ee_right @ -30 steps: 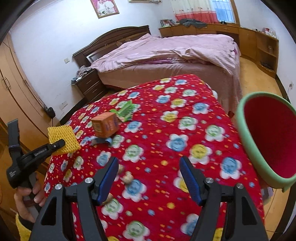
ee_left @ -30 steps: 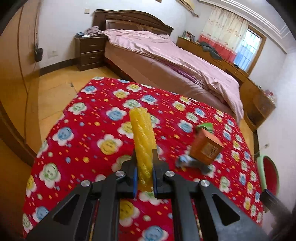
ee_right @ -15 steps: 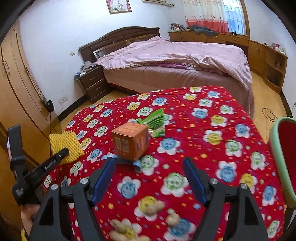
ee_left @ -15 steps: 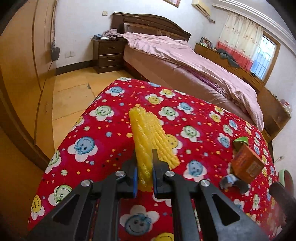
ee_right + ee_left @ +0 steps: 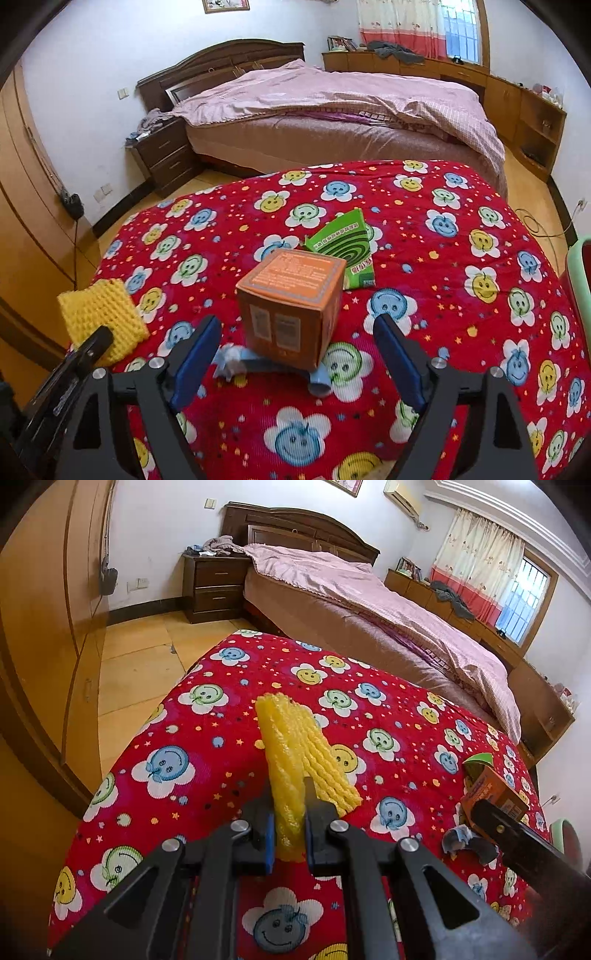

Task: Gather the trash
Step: 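Grasp the orange cardboard box with the right tool, then carry the foam sleeve and orange box over the red bucket and open both tools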

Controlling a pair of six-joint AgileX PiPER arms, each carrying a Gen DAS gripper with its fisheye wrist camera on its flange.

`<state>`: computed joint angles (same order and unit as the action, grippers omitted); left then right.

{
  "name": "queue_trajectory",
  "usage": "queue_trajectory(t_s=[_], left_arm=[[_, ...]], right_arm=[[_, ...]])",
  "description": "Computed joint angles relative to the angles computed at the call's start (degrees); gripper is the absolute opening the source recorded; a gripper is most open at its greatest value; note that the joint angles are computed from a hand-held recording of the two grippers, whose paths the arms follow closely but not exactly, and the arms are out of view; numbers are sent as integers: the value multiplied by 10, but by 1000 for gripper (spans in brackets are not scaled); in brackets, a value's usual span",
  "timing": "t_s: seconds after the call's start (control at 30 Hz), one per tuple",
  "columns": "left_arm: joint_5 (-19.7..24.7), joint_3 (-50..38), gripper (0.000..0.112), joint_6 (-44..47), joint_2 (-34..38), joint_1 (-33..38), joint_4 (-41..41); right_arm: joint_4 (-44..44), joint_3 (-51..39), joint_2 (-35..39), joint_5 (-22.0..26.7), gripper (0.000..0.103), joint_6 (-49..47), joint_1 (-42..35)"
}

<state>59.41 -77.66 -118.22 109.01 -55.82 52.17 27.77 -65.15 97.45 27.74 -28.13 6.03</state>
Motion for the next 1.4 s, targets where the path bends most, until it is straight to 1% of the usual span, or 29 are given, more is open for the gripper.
queue_trajectory(t_s=[0.07, 0.1, 0.13, 0.17, 0.2, 0.3, 0.4, 0.53, 0.63, 0.83, 1.1, 1.27, 1.4], left_arm=[[1, 0, 11, 0, 0, 0, 0], [0, 1, 11, 0, 0, 0, 0], [0, 1, 11, 0, -1, 0, 0], [0, 0, 11, 1, 0, 0, 0], [0, -1, 11, 2, 1, 1, -1], [-1, -1, 11, 2, 1, 1, 0], [-1, -1, 11, 3, 1, 1, -1], [-1, -1, 11, 5, 1, 2, -1], [0, 0, 11, 4, 0, 1, -1], [5, -7, 11, 2, 4, -4, 5], [17, -17, 11, 3, 8, -13, 13], [36, -54, 11, 34, 19, -26, 13], [56, -104, 11, 76, 31, -41, 8]], right_arm=[[-6, -7, 9, 0, 85, 8, 0], [-3, -8, 12, 1, 78, 7, -1], [3, -9, 14, 4, 67, 3, -3], [3, -11, 16, 8, 62, 3, -6], [9, -13, 18, 14, 52, -1, -10], [44, -12, 16, 31, 52, -34, -26], [70, -1, -1, 42, 52, -67, -40], [105, 11, -28, 70, 52, -107, -69], [132, 21, -54, 99, 52, -139, -105], [160, 38, -95, 143, 52, -192, -173], [206, 54, -148, 205, 52, -280, -295], [230, 51, -161, 246, 52, -331, -386], [245, 38, -153, 268, 52, -366, -463]])
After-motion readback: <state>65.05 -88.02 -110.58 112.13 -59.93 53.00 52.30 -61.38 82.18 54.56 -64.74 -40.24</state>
